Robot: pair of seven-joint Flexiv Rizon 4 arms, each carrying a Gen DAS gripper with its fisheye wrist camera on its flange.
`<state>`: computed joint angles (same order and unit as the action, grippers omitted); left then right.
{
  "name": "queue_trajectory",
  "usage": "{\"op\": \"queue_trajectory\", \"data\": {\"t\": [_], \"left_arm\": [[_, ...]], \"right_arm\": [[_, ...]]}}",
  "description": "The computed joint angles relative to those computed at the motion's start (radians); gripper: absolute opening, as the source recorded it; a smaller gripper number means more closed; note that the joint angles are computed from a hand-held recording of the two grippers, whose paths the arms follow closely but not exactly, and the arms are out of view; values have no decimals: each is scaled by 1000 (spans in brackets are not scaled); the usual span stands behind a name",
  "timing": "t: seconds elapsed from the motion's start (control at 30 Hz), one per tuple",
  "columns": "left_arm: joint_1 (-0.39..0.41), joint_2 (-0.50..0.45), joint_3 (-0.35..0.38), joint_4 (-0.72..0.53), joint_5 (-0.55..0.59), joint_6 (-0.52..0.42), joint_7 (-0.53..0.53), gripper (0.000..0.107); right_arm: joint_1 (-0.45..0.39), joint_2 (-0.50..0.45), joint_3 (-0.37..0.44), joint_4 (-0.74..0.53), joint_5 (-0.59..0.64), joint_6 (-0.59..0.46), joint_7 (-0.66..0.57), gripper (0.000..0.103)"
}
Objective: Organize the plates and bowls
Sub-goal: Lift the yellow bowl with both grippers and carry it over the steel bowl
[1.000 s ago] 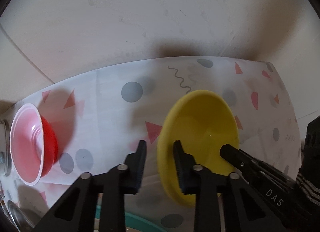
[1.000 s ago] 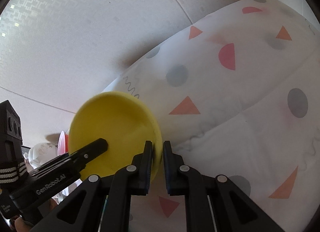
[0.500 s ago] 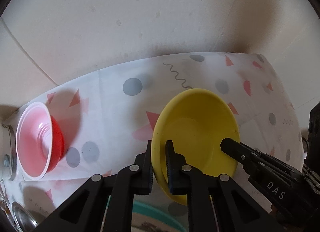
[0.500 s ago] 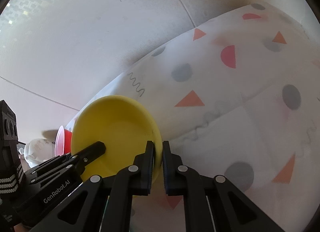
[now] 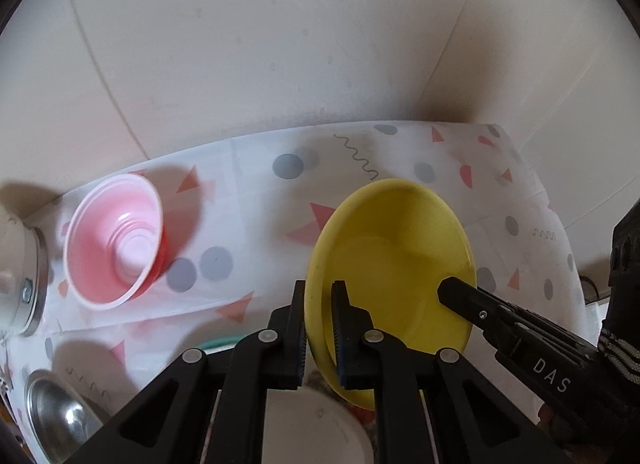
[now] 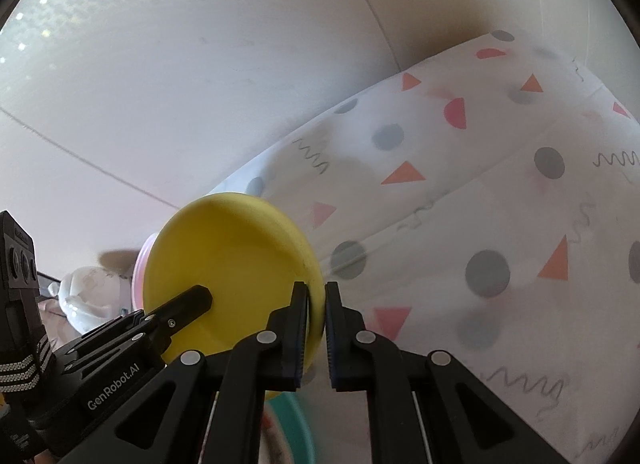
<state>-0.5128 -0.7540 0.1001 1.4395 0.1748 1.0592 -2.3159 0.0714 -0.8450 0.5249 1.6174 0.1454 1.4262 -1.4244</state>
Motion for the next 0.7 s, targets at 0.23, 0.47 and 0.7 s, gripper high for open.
{"op": "queue_trajectory", "data": {"t": [0.23,0.47,0.7], "left_arm": [[-20,90,30,134,33,70,-79,12],[-44,186,74,271,93,128,-200,12],[-60,296,109,412,186,157,-359,12]], "right_arm": [[-7,24,45,30,6,17,-35,8],[4,34,89,43,2,17,-74,8],[14,45,144,51,14,-12,-138,8]]}}
